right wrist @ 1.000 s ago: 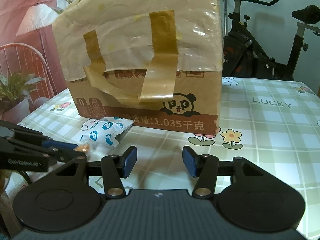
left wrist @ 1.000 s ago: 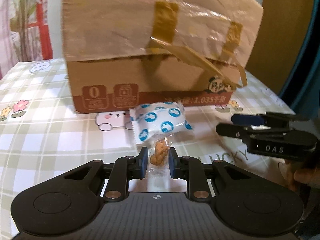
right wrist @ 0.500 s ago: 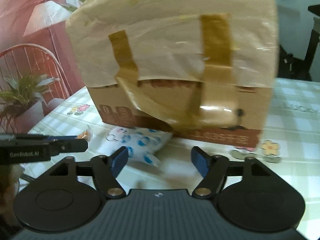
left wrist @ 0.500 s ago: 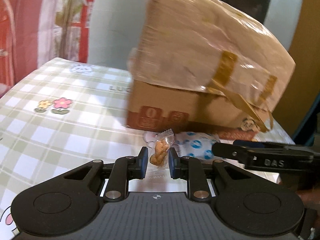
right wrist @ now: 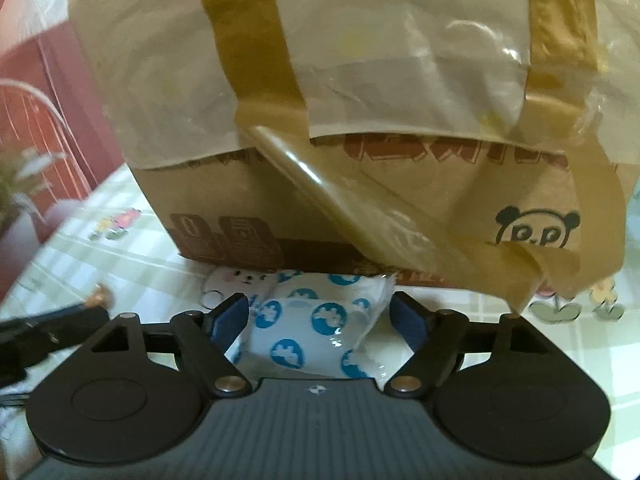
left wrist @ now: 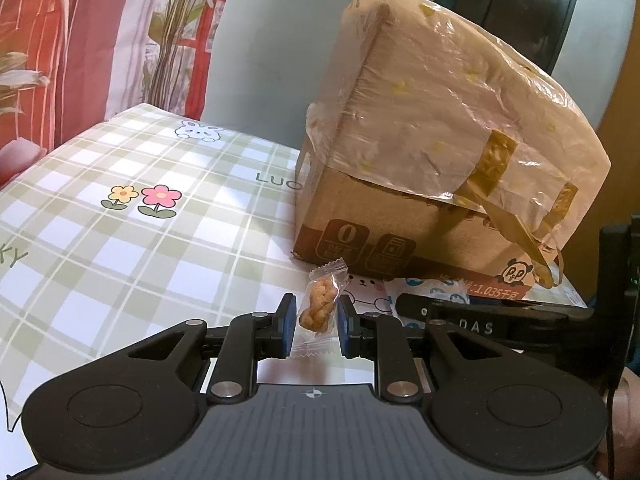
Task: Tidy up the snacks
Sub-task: 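Grasp the blue-dotted white pack with the right tool while the left tool grasps the peanut-candy pack, then carry the blue-dotted pack with the right tool while the left tool carries the peanut pack to the box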
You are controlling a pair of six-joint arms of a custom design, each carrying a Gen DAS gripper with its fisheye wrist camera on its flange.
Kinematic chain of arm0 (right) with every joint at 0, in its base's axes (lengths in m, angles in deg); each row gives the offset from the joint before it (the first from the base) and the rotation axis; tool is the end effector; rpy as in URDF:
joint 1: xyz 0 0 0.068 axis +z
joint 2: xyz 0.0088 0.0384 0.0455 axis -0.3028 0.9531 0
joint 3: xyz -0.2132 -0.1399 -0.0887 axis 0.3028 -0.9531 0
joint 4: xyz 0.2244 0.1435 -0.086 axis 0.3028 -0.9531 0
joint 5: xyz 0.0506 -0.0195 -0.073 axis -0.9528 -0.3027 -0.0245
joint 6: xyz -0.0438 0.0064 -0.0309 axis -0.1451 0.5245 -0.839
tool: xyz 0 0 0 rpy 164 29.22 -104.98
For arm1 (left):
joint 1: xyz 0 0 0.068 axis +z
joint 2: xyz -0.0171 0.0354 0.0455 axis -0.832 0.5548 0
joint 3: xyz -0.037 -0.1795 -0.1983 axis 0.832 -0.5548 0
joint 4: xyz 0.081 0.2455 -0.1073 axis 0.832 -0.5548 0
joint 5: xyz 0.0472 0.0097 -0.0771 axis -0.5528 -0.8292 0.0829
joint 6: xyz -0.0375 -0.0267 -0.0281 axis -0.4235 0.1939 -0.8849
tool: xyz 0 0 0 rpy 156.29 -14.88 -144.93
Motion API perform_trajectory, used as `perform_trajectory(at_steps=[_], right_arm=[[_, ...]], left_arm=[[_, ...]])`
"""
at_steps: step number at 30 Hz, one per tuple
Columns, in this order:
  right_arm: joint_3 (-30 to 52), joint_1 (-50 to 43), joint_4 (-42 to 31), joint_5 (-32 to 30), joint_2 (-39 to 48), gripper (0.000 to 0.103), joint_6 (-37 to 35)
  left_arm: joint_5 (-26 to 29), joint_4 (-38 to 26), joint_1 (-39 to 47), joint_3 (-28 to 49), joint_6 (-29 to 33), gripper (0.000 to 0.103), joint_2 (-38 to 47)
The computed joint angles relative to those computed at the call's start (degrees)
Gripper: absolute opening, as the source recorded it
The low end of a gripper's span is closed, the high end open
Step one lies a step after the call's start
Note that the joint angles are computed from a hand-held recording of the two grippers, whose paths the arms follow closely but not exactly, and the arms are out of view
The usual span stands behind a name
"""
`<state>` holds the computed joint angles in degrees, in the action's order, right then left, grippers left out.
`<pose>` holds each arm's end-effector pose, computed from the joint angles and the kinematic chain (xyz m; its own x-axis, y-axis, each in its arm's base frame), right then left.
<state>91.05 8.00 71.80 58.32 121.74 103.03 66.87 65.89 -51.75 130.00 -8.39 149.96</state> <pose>0.2977 0.1259 0.0854 -0.5815 0.3896 -0.7142 0.3470 0.9128 0.2155 0.3329 0.0038 0.1079 -0.6342 0.1475 -0.7590 0.5361 0.7912 -0.2942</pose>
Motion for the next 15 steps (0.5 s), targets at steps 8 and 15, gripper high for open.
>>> perform_trajectory(at_steps=[8,15], right_arm=[[-3.5,2.2,1.8,1.3,-1.7,0.056,-3.7],[-13.8,5.7,8.8,1.3,-8.9,0.053,-1.5]], left_arm=[[0.2,0.4,-0.1,-0.8,0.8,0.023,-0.3],[-0.1,0.2,-1.0,-2.5,2.2,0.023,-2.4]])
